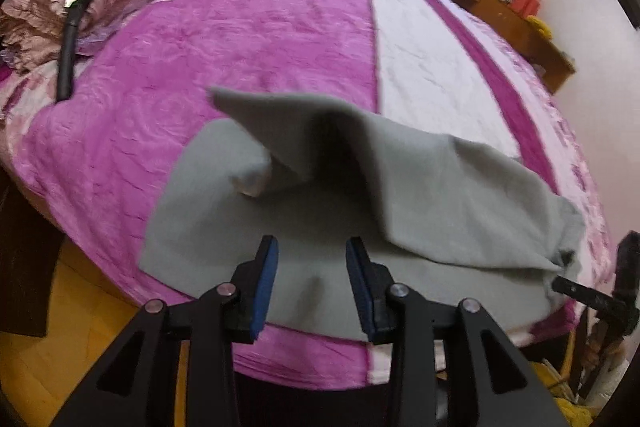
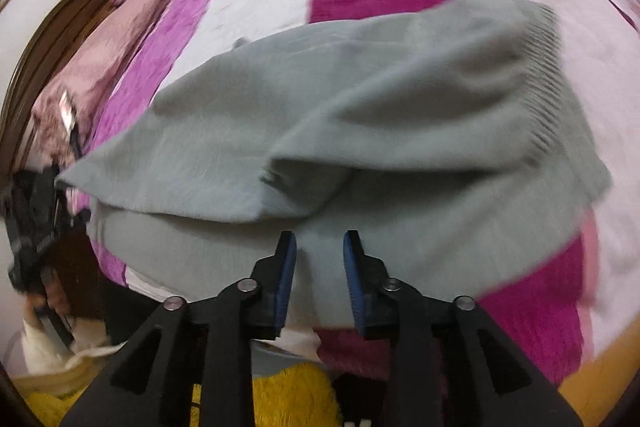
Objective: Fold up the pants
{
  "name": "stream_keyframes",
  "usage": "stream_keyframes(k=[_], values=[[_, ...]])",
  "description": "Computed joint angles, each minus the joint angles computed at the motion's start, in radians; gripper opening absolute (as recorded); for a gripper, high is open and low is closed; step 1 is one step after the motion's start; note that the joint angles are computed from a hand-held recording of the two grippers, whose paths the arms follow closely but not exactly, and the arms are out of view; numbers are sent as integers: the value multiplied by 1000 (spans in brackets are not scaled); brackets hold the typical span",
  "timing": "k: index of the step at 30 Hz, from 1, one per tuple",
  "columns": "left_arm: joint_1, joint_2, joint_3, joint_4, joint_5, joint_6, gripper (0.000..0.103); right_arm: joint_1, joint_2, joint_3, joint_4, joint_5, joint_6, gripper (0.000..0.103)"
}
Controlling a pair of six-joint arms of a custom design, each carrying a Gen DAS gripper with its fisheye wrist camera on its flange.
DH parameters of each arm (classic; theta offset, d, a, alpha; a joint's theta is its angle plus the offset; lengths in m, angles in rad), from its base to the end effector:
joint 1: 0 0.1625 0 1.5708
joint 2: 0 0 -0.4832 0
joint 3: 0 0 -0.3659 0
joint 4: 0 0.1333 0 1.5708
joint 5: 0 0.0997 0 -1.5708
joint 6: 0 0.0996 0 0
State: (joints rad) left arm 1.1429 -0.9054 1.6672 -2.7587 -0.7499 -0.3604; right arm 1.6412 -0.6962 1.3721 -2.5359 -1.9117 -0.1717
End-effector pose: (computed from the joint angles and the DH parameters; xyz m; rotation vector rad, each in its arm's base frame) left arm -0.0954 -0.7060 0.2695 -0.1446 2.4024 -0.8790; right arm 0.1545 -0.7696 0.1819 0.2650 -2.7517 0.3778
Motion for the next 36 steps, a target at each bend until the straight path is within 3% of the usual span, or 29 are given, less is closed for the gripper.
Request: stream_keyframes(k=[3,10,13,16,22,28,30,31,34,36], values=[[-6,15,-4,-30,-72,41,37,-11,-35,33,-30,37,41,20],[-1,85,-72,-43,-80,52,37,-33,-94,105,-217,23,153,42],[12,110,-111,-20,-62,14,37,-64,-102,100,-235,87,261,45],[29,121,-134,-19,-66,-9,37,-91,-89,71,-209,179,349,46],[53,134,-152,-54,-88,-10,37,-120,-39,48,-263,265,481,46],[59,146,-165,-76,-87,9,37,-141,-24,49,-319,311,524,45],[62,141,-163,-76,-108,14,25,-152,-31,68,-357,338,534,39],[66,135,-159,-77,-136,17,12,-155,-35,76,-374,343,534,31],[73,116,-141,-83,-196,-3,3,-152,-49,78,-376,308,509,11],[70,104,-124,-95,-215,-6,3,-150,-58,77,-380,301,483,4]])
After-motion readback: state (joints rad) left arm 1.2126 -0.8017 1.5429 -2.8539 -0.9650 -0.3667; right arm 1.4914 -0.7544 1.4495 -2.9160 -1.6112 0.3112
